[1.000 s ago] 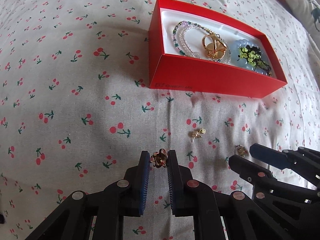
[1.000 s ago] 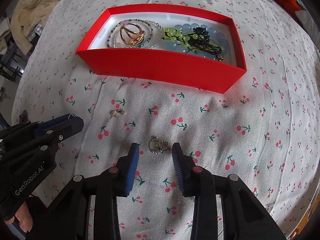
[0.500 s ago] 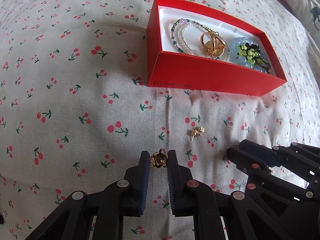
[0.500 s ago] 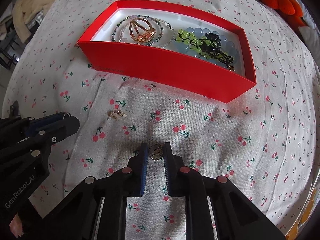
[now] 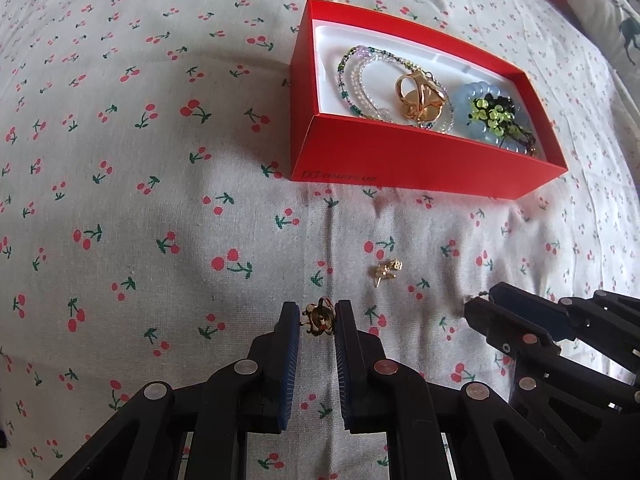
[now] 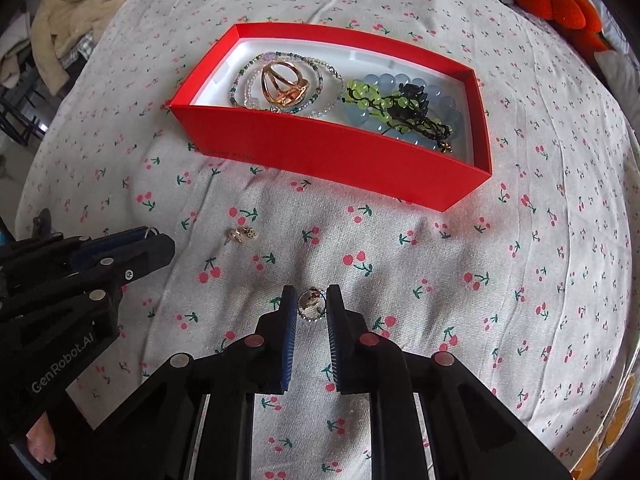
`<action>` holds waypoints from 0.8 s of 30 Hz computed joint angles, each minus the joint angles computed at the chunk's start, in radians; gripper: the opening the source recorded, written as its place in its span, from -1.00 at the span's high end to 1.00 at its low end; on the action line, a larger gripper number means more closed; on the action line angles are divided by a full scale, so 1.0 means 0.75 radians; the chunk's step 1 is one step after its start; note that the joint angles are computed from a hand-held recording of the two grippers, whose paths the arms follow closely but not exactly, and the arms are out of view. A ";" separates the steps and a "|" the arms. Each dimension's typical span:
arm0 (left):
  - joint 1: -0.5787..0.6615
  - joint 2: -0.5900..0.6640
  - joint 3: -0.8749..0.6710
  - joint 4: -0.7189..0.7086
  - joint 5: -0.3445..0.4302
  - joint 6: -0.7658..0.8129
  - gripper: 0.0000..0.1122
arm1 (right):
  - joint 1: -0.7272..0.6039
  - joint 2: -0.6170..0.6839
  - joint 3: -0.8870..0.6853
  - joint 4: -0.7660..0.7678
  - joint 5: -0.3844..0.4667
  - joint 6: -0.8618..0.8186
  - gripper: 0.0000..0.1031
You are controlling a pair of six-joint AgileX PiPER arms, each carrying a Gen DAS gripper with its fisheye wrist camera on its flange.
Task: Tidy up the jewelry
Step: 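Carry the gold charm and silver ring into the red box and open both grippers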
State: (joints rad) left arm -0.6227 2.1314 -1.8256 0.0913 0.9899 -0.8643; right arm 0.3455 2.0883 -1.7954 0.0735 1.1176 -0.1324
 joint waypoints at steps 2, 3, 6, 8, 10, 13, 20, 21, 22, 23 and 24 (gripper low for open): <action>-0.002 -0.006 0.003 0.001 -0.006 -0.003 0.78 | -0.013 -0.009 -0.006 0.015 0.006 -0.012 0.69; -0.003 -0.010 0.004 0.002 -0.008 -0.004 0.78 | -0.018 -0.013 -0.008 0.022 0.008 -0.016 0.69; -0.004 -0.028 0.011 0.012 -0.017 -0.010 0.78 | -0.037 -0.048 0.015 0.047 0.003 -0.030 0.69; -0.001 -0.042 0.018 0.017 -0.027 -0.013 0.78 | -0.058 -0.059 0.012 0.070 0.005 -0.040 0.69; 0.001 -0.057 0.022 0.026 -0.039 -0.019 0.79 | -0.084 -0.065 0.000 0.097 0.010 -0.044 0.69; 0.005 -0.075 0.022 0.039 -0.062 -0.027 0.79 | -0.107 -0.067 -0.017 0.124 0.006 -0.018 0.69; 0.018 -0.080 -0.024 0.059 -0.127 -0.032 0.79 | -0.190 -0.067 -0.087 0.218 -0.024 0.012 0.69; 0.022 -0.075 -0.039 0.063 -0.132 -0.032 0.79 | -0.203 -0.063 -0.102 0.236 -0.027 0.014 0.69; 0.030 -0.072 -0.049 0.061 -0.142 -0.027 0.79 | -0.214 -0.051 -0.125 0.253 -0.025 0.018 0.69; 0.036 -0.063 -0.067 0.059 -0.148 -0.024 0.79 | -0.224 -0.041 -0.144 0.272 -0.022 0.021 0.69; 0.043 -0.050 -0.090 0.056 -0.150 -0.017 0.79 | -0.231 -0.025 -0.173 0.286 -0.014 0.029 0.69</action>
